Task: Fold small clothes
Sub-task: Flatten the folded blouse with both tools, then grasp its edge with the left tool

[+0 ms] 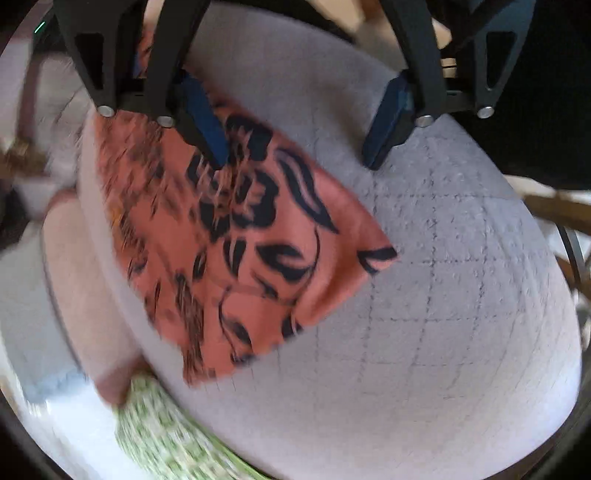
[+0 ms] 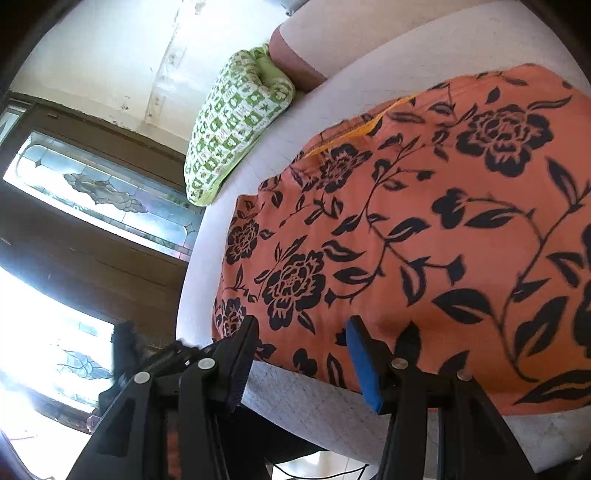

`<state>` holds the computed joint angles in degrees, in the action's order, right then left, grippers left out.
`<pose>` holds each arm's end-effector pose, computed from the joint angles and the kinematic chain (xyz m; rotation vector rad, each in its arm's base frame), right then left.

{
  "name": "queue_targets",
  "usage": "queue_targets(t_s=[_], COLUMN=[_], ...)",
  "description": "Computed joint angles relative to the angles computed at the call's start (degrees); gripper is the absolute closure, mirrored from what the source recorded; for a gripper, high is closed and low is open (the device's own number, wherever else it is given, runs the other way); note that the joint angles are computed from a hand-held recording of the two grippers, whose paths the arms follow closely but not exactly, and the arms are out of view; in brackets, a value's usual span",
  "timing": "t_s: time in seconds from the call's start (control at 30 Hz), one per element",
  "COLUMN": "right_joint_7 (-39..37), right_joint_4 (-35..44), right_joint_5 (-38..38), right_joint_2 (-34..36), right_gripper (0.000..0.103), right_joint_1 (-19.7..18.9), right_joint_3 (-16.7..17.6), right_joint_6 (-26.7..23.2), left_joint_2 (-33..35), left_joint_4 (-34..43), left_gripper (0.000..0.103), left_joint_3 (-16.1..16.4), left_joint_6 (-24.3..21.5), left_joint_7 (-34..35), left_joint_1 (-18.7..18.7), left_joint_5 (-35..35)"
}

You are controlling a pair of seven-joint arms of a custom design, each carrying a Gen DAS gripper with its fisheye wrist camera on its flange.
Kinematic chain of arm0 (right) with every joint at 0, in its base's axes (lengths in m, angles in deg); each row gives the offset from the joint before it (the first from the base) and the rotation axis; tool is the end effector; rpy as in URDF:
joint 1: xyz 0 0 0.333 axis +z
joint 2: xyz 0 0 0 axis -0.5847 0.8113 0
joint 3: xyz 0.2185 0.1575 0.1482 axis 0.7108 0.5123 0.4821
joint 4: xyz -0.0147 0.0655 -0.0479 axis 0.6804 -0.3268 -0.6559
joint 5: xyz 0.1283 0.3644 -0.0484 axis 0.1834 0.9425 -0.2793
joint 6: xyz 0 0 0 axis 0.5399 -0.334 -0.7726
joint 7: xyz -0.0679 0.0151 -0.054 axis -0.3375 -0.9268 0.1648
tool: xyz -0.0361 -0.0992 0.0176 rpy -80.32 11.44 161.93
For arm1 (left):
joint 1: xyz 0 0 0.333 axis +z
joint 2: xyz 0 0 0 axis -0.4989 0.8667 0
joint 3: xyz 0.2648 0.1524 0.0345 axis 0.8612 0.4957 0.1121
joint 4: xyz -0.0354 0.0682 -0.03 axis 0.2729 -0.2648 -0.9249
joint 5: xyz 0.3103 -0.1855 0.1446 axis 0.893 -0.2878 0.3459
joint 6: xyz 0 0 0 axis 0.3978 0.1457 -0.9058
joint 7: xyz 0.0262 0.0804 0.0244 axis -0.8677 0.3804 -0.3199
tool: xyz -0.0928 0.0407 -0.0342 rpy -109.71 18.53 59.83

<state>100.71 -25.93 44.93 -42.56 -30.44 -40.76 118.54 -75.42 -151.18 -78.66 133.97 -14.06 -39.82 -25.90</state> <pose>0.6712 0.1647 0.5236 -1.5578 1.5579 0.4116 0.6015 -0.2131 0.5158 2.8204 -1.0675 0.7747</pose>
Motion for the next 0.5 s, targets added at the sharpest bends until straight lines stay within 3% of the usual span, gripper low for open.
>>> queue_targets(t_s=[0.37, 0.4, 0.43, 0.47, 0.5], right_joint_7=[0.37, 0.31, 0.32, 0.01, -0.35], right_joint_4=[-0.96, -1.03, -1.03, -1.12, -1.12], right_joint_5=[-2.29, -3.00, -4.57, -5.48, -6.69], right_joint_2=[-0.38, -0.41, -0.42, -0.51, -0.54], right_gripper=[0.050, 0.050, 0.053, 0.059, 0.073], right_joint_1=[0.35, 0.68, 1.30, 1.62, 2.06], right_joint_3=[-0.49, -0.47, -0.57, -0.49, -0.40], right_joint_6=[1.98, 2.62, 3.56, 4.07, 4.54], left_joint_2=[3.20, 3.57, 3.91, 3.95, 4.27], left_joint_4=[0.03, 0.04, 1.33, 2.47, 3.21], left_gripper=[0.026, 0.040, 0.069, 0.075, 0.075], left_joint_3=[1.93, 2.29, 2.46, 2.79, 2.86], left_joint_6=[14.69, 15.90, 14.41, 11.83, 10.70], left_joint_7=[-3.31, -3.78, -2.70, -2.26, -1.46], left_joint_1=[-0.30, -1.18, -1.43, -2.14, -2.41], left_joint_5=[6.53, 9.19, 10.78, 13.33, 14.95])
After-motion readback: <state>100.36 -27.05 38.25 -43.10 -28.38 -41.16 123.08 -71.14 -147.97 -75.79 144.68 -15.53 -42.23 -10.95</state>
